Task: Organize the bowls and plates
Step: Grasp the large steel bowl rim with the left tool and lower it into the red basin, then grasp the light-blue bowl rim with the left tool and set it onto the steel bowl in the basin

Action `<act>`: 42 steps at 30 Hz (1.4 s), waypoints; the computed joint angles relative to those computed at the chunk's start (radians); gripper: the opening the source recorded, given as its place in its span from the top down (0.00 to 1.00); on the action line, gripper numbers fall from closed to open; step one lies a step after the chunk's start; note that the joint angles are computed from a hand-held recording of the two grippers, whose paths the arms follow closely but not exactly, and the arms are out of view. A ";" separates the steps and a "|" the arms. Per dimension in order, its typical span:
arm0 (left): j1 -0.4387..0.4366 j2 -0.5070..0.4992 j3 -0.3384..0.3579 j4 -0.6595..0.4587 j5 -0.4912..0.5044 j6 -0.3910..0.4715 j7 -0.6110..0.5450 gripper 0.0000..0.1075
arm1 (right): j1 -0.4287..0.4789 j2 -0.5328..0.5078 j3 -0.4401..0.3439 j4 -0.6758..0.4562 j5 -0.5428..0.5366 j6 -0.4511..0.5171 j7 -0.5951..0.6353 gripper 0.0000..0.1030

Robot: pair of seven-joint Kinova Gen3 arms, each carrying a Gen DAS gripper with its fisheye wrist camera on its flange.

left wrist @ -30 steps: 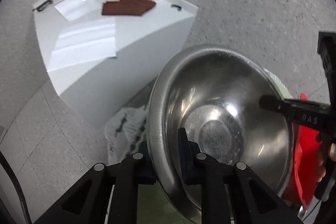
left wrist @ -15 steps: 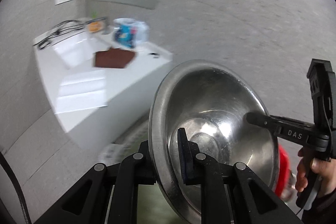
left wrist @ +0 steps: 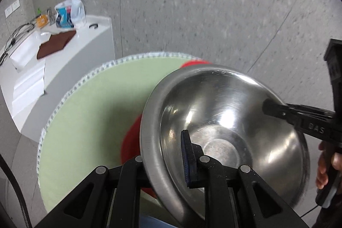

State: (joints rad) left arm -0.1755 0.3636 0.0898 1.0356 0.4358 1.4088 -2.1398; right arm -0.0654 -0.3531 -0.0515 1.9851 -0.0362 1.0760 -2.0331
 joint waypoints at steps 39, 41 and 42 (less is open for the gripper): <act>-0.096 -0.443 -0.228 0.521 0.017 -0.285 -0.098 0.08 | -0.080 -0.236 -0.473 -0.015 -0.012 0.102 -0.380 0.28; -0.103 -0.468 -0.254 0.571 0.010 -0.286 -0.110 0.08 | -0.094 -0.224 -0.519 -0.001 -0.031 0.083 -0.415 0.28; -0.109 -0.473 -0.271 0.590 0.012 -0.274 -0.122 0.08 | -0.097 -0.206 -0.551 0.004 -0.041 0.082 -0.439 0.28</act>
State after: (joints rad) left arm -0.2849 -0.1099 -0.1815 1.6257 0.4474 1.1348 -2.2620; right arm -0.1627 -0.5589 -0.6027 1.9894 -0.0768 1.1578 -2.4724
